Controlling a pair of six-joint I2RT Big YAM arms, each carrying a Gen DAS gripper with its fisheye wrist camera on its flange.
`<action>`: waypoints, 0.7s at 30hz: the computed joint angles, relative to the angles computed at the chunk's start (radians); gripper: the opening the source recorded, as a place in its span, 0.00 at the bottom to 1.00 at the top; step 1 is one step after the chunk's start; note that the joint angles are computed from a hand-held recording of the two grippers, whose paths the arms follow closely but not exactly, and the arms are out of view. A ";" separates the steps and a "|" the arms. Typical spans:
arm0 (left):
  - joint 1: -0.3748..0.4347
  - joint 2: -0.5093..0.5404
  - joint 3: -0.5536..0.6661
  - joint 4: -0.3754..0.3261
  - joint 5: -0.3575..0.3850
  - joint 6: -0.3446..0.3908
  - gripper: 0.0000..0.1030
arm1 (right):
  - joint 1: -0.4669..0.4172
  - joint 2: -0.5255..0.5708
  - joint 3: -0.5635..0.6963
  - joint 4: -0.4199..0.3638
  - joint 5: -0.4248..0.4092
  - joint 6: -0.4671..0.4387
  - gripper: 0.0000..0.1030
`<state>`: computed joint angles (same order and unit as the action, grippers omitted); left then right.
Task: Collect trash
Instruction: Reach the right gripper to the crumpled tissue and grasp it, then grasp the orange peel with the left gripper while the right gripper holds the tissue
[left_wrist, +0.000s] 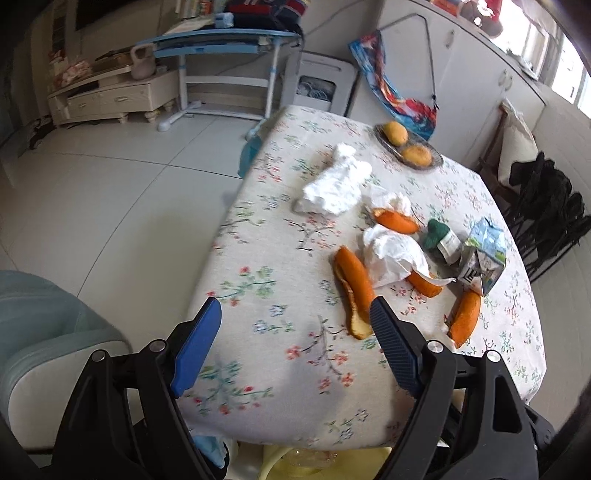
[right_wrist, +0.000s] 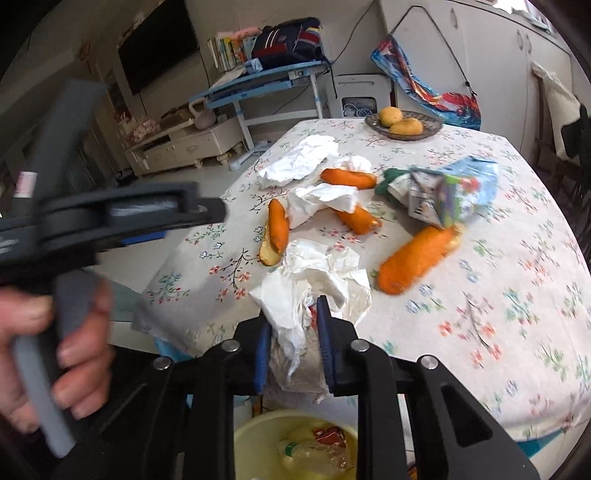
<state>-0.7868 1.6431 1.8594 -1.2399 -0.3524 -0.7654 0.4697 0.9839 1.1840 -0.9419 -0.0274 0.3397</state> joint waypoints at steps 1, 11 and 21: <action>-0.003 0.018 0.017 -0.003 0.004 0.013 0.77 | -0.005 -0.015 -0.007 0.000 -0.011 0.008 0.23; -0.016 0.191 0.194 -0.081 0.014 0.091 0.70 | -0.042 -0.131 -0.060 0.022 -0.097 0.074 0.23; -0.005 0.152 0.130 -0.022 0.041 0.104 0.18 | -0.109 -0.148 -0.078 0.045 -0.154 0.084 0.23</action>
<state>-0.7917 1.7949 1.9896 -1.2620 -0.3109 -0.6613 0.3607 0.8362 1.1061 -0.8972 -0.1814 0.4237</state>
